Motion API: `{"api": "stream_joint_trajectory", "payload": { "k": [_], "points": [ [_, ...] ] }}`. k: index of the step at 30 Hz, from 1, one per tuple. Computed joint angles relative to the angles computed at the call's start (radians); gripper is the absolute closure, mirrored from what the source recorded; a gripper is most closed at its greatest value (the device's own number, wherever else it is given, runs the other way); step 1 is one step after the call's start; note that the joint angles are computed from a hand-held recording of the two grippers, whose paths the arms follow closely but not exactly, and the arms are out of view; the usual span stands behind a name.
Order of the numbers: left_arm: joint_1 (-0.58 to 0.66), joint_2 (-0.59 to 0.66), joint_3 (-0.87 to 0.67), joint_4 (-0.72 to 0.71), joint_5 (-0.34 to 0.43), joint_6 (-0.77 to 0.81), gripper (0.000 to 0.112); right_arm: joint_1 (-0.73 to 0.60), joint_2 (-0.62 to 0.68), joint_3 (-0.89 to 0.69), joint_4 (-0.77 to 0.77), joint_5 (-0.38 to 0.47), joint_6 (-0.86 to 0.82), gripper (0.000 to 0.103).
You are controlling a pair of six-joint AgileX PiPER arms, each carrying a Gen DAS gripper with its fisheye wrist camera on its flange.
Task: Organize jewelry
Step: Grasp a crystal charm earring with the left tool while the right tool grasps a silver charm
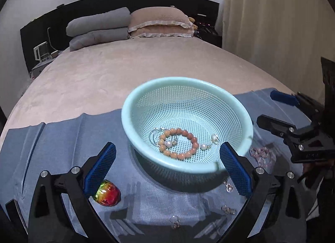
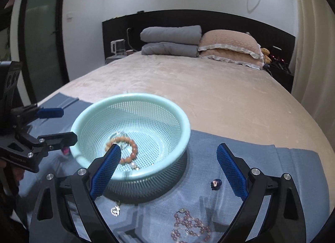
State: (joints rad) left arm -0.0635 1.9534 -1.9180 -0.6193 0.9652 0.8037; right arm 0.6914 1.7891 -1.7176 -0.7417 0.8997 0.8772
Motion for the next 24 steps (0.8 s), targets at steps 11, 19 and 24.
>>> {"api": "stream_joint_trajectory", "payload": {
  "k": [11, 19, 24],
  "points": [
    [0.185, -0.042, 0.215, -0.185, 0.182, 0.414, 0.015, -0.003, -0.097, 0.232, 0.377, -0.262, -0.435, 0.017],
    [0.165, -0.05, 0.33, -0.192, 0.149, 0.556, 0.033, 0.027, 0.075, 0.036, 0.623, -0.093, -0.73, 0.045],
    [0.123, -0.024, 0.312, -0.173, 0.145, 0.514, 0.06, 0.015, 0.091, 0.019, 0.687, -0.086, -0.776, 0.059]
  ]
}}
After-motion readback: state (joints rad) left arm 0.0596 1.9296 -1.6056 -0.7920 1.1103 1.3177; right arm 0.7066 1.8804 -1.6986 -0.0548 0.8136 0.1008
